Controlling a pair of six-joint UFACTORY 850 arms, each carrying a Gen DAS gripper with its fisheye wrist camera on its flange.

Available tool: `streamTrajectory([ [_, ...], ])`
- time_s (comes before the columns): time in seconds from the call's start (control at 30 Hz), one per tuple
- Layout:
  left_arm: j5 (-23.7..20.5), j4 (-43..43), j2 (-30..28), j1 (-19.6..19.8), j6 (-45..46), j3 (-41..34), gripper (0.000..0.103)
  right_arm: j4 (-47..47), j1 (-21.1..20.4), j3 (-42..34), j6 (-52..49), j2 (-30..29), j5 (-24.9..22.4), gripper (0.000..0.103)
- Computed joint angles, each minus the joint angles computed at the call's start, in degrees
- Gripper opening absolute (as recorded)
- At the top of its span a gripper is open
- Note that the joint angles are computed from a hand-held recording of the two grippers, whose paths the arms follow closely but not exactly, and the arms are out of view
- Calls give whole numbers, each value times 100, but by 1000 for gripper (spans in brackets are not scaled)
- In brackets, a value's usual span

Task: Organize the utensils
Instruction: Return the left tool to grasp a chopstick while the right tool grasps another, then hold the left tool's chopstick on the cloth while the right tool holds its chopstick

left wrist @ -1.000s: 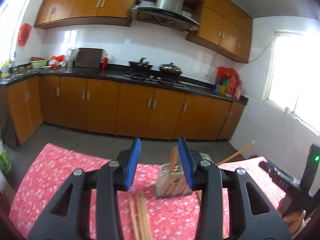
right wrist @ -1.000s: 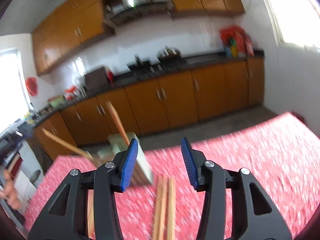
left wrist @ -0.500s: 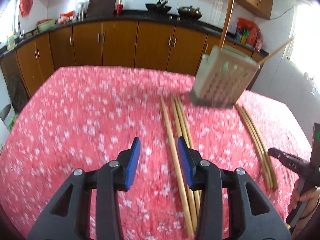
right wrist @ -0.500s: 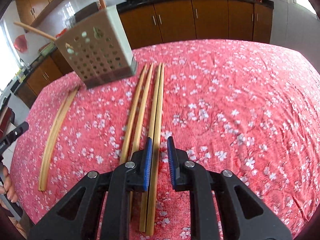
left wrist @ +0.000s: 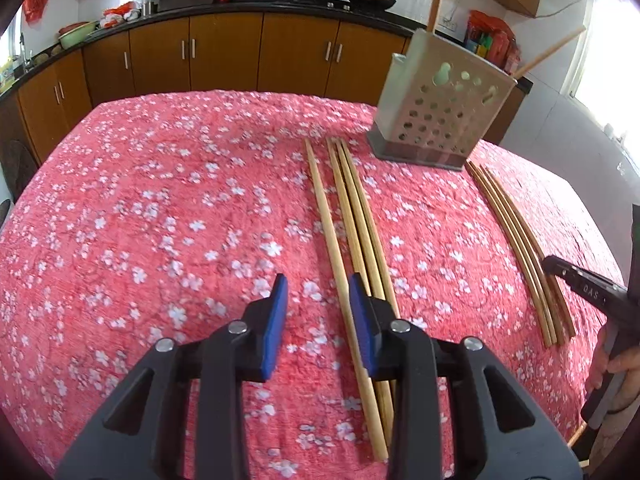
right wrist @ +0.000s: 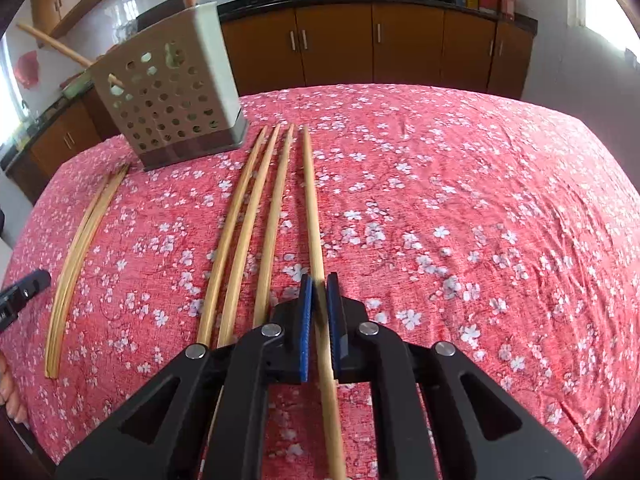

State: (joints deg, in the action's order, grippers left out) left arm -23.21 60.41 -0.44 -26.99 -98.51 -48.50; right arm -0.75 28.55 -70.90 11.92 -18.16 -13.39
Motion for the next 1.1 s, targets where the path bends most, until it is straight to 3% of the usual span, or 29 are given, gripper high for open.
streamTrajectory([
  [0.23,101,-241,-103,-48,352,-44,22,27,-27,78,-35,60,48,8],
  [0.5,-387,-234,-346,-144,516,-257,9,247,-15,234,-300,173,146,9],
  [0.63,-488,-271,-388,-29,568,-309,8,-6,-4,209,-128,151,157,8],
  [0.77,-645,-374,-368,245,619,-306,8,-841,-57,91,792,45,165,8],
  [0.93,-519,-220,-251,498,444,-168,9,-146,-198,20,310,-27,214,8],
  [1.1,-452,-198,-254,540,434,-165,10,-524,-163,-8,647,-51,181,9],
])
